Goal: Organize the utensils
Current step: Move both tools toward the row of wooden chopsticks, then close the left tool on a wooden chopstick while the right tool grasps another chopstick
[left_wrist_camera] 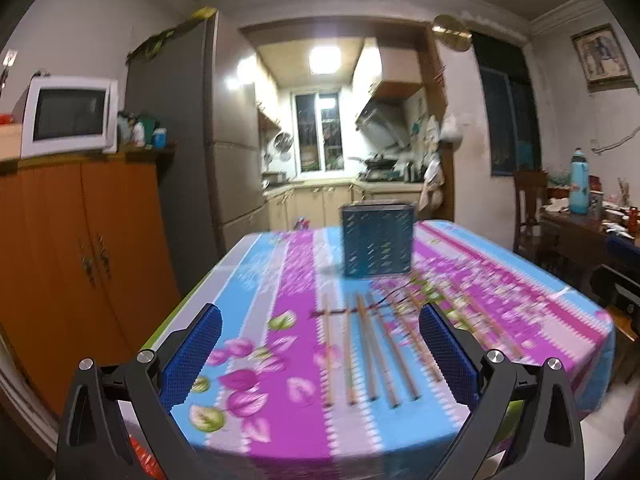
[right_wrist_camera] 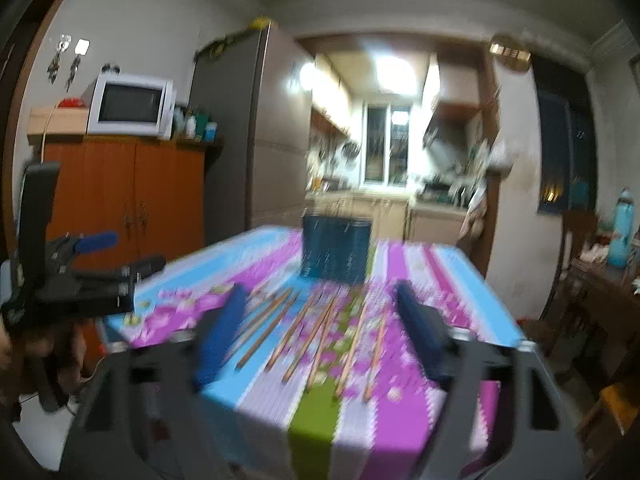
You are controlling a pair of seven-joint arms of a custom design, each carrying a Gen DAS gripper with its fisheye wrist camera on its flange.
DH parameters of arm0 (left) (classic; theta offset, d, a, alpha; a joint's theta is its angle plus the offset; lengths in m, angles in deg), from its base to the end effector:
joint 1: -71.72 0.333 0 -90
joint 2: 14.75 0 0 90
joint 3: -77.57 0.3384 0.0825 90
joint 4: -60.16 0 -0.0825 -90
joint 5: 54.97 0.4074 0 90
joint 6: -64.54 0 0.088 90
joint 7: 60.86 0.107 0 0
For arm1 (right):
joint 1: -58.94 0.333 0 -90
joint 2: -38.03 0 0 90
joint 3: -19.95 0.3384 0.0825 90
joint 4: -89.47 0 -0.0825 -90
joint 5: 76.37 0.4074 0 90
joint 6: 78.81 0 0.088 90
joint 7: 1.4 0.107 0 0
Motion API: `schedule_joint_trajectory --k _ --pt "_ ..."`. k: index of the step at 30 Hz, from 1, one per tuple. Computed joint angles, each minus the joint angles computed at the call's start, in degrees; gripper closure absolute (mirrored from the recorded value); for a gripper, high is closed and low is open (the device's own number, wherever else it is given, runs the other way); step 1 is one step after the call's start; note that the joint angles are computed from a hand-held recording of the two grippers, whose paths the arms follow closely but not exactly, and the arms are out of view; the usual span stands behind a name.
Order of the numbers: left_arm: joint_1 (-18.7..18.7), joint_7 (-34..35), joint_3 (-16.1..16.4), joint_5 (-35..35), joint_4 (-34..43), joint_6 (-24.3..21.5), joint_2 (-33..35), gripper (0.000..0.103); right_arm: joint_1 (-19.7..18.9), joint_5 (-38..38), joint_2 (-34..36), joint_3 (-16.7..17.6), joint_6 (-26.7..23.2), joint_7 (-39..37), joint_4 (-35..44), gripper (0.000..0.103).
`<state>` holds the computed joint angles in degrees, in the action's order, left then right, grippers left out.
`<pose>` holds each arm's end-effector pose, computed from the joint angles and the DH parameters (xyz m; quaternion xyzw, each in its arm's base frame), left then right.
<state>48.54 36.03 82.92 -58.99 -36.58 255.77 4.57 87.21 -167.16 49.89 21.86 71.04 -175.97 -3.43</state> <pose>0.6819 -0.2233 0.5787 -0.4438 0.6560 -0.4740 0.3847 0.5927 0.3680 0.5883 -0.5597 0.5433 -0.4545 0.4301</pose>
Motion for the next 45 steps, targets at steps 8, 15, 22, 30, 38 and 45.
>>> schedule_joint_trajectory --k 8,15,22,30,38,45 --pt "9.32 -0.34 -6.56 4.0 3.32 -6.58 5.07 0.027 -1.38 20.44 9.62 -1.25 6.75 -14.73 5.13 0.086" --pt "22.02 5.29 -22.42 6.82 6.7 -6.85 10.21 0.043 0.87 25.71 14.12 -5.75 7.4 -17.89 7.88 0.09" --pt "27.79 11.39 -31.77 6.03 9.74 -9.17 14.91 0.056 3.61 26.81 15.06 -10.31 9.11 -17.3 8.19 0.09" --pt "28.98 17.09 -35.55 3.02 11.5 -11.11 17.29 0.085 5.12 27.29 15.84 -12.41 9.53 -17.44 9.04 0.09" --pt "27.99 18.21 -35.27 1.41 11.85 -9.3 18.13 0.091 5.21 27.12 17.01 -12.76 10.01 -17.41 10.5 0.09" --pt "27.66 15.83 -34.76 3.6 10.58 -5.01 18.55 0.09 6.63 23.55 17.15 -14.36 9.96 -13.78 10.31 0.09"
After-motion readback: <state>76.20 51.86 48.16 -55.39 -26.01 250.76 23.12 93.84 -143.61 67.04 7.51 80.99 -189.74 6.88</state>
